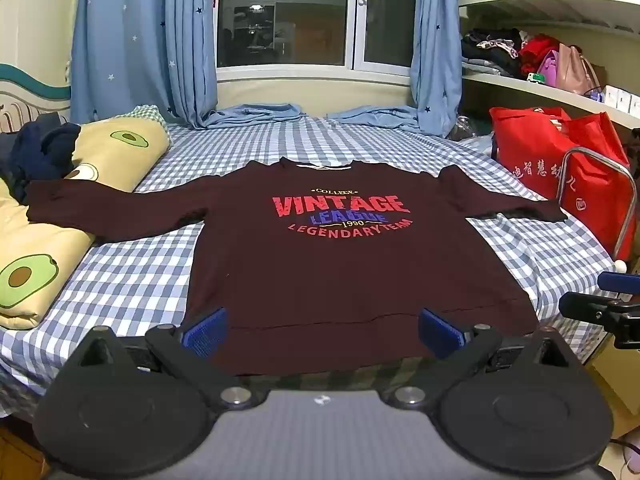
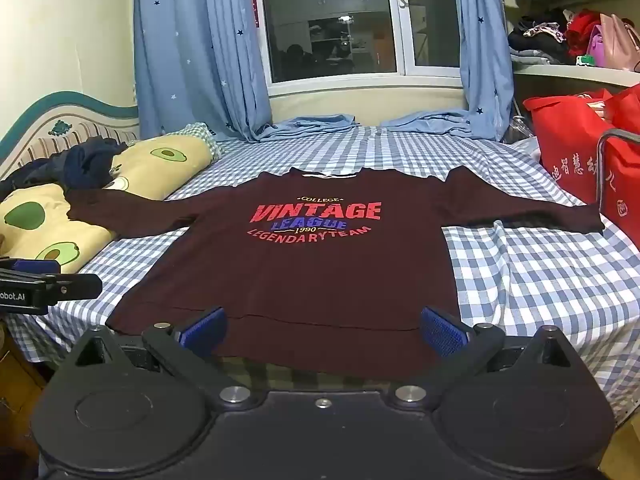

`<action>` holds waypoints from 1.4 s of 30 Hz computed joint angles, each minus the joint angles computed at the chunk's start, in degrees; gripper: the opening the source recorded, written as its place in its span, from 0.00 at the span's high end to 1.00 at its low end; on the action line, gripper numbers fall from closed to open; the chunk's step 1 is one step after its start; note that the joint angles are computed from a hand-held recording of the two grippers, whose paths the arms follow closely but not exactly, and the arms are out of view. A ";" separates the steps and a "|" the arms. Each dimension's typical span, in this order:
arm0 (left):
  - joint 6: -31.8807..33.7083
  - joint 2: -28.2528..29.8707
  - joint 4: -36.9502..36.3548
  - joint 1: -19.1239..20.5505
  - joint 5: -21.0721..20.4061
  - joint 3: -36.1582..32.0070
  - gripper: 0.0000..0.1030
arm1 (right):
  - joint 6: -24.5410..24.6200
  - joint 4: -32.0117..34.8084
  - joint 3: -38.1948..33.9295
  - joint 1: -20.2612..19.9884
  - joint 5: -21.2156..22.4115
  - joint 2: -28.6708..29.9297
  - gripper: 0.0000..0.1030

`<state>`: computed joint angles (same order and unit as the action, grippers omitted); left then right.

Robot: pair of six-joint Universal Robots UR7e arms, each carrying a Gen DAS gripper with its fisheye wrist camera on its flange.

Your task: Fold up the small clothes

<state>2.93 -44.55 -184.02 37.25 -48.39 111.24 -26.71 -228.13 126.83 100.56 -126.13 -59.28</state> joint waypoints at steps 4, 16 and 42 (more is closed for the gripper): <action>0.42 -0.18 0.02 0.27 -0.97 -0.03 0.00 | 0.50 0.56 -0.06 0.22 -0.37 -0.11 0.00; 0.59 0.55 1.82 0.97 -1.00 -0.91 0.00 | 0.11 -1.14 0.44 0.01 -0.39 0.07 0.00; -0.08 0.40 1.63 0.68 -0.40 -0.68 0.00 | 0.78 -0.46 0.35 0.20 -0.17 -0.14 0.00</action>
<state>2.85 -44.16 -182.40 37.93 -48.79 110.56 -25.93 -228.59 127.18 100.76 -126.30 -59.42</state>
